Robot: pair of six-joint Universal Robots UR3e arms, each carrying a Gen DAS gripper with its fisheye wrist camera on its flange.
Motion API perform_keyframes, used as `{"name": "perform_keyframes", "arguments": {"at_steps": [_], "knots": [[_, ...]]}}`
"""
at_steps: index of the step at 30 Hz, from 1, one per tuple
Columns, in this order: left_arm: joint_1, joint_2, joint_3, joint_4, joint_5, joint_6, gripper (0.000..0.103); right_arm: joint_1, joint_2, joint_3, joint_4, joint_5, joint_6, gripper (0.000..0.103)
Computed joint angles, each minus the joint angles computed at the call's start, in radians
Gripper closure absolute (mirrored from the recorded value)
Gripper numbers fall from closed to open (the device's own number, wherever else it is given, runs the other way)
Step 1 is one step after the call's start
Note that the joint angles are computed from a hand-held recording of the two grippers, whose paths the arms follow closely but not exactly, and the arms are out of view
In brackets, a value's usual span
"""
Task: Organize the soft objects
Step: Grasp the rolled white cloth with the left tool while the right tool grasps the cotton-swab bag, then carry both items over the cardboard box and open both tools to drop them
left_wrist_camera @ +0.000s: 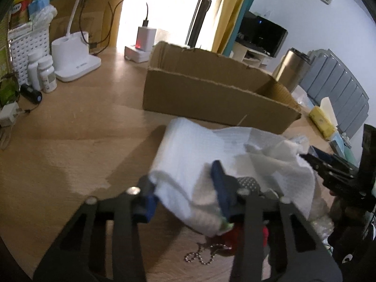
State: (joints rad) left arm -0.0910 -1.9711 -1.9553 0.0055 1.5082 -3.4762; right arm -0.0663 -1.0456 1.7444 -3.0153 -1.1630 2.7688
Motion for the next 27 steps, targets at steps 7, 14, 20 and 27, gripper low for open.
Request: {"name": "perform_keyframes", "arguments": {"at_steps": [7,14,20,27], "knots": [[0.01,0.066,-0.054,0.045,0.0,0.001,0.078,-0.025,-0.005,0.013,-0.017,0.045,0.01,0.065],[0.007,0.091,-0.084,0.087,0.001,0.017,0.093,-0.042,-0.025,0.041,-0.04,0.079,0.025,0.068],[-0.011,0.096,-0.095,0.129,0.014,0.037,0.096,-0.065,-0.059,0.081,-0.073,0.103,0.031,0.068],[0.031,0.171,-0.143,0.162,-0.025,0.016,0.096,-0.095,-0.113,0.119,-0.11,0.145,0.031,0.069]]}}
